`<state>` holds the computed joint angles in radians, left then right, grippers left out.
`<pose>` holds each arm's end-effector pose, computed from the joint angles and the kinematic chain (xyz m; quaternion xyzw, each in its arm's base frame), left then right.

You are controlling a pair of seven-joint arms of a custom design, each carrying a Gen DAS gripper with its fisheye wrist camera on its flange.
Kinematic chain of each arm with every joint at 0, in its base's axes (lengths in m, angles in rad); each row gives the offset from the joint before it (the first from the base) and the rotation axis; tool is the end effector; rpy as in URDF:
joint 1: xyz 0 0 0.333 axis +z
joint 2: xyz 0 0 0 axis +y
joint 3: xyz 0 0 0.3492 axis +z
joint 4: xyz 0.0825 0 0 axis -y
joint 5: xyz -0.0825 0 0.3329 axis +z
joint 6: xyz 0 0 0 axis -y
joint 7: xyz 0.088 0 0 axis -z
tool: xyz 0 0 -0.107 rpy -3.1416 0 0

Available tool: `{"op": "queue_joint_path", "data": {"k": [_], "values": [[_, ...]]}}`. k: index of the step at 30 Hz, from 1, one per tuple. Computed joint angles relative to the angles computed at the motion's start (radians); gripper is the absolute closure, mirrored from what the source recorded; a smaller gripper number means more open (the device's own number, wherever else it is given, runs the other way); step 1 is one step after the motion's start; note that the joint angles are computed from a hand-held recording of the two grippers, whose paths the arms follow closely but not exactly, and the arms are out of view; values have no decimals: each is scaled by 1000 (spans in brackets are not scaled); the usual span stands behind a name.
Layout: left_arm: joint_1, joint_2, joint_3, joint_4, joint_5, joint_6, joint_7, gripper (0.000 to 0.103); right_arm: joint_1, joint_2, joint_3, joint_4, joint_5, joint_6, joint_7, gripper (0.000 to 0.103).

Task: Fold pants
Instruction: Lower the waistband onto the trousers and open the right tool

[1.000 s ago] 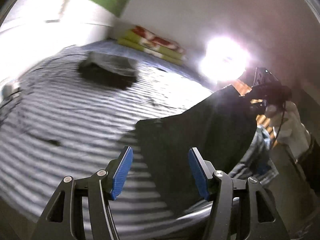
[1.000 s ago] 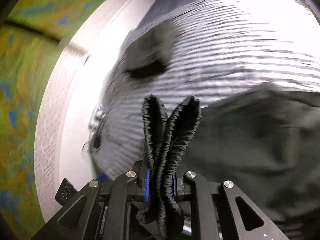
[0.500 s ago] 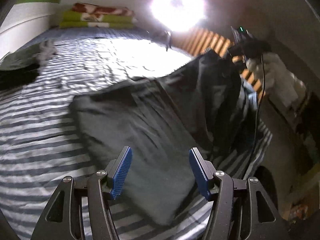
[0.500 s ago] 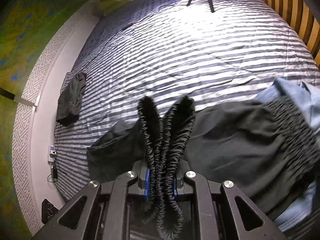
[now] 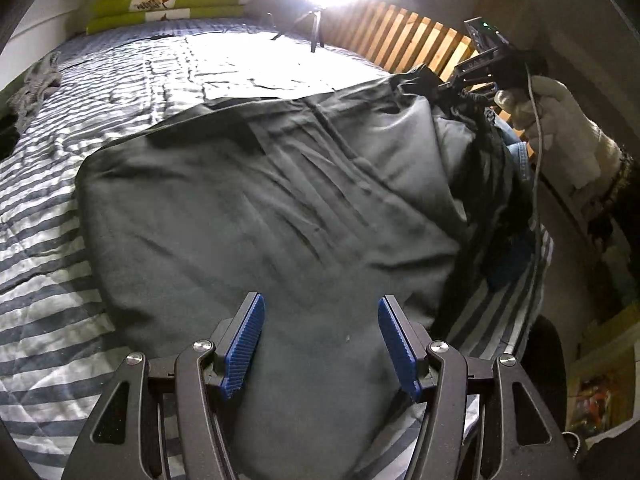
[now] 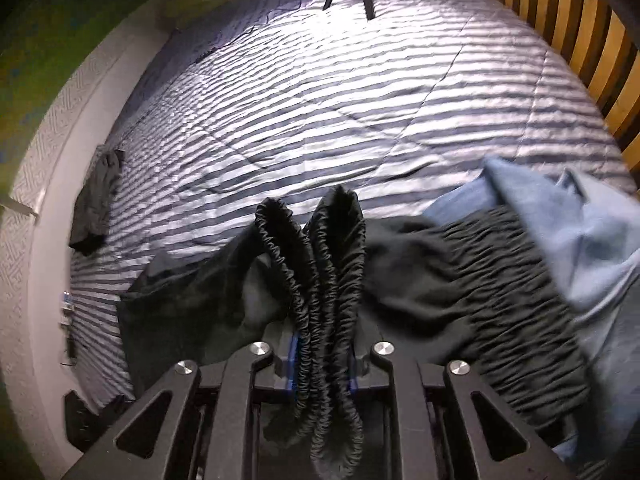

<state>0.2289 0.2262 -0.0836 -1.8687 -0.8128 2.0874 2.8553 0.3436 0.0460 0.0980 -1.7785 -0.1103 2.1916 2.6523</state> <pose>0.5817 0.0525 0.4665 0.3887 -0.8516 0.3505 0.0293 0.5103 0.2354 0.6064 -0.4611 0.8671 -0.0521 0.1812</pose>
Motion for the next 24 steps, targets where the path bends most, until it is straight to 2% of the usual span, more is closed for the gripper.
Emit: {"op": "queue_joint_path", "data": {"k": [1,3,8,10,12,14,15,17,19,20,22,24], "values": [[-2,-1,-1,-2,2,3,0,40,0,-4,-1,6,-11,-22,8,75],[-6,1,-2,-1,12,1,-5,40,0,-49,-3,-25,-50,-15,67,72],[-4,0,-1,-10,24,-2,2,39,11,-124,34,-20,-251,-94,229,69],[1,-4,2,-12,21,-9,5,39,23,-134,40,-36,-231,-36,205,69],[3,-4,4,-9,18,-18,1,38,36,-126,43,-69,-184,63,179,69],[0,-8,5,-10,25,-12,-5,38,46,-96,51,-67,-180,92,167,69],[2,-12,6,-10,28,-15,-6,38,53,-65,56,-39,-186,60,161,69],[11,-28,13,-13,20,-19,7,38,70,-8,59,26,-189,-66,152,70],[28,-42,26,-14,-1,-7,21,37,89,21,55,66,-215,-203,165,78],[37,-41,35,-4,-8,-6,10,36,93,14,51,50,-220,-210,174,83],[55,-25,53,25,-7,8,-36,33,97,-7,47,16,-223,-199,193,84],[70,-4,65,48,11,38,-88,33,105,5,51,51,-231,-249,189,84]]}}
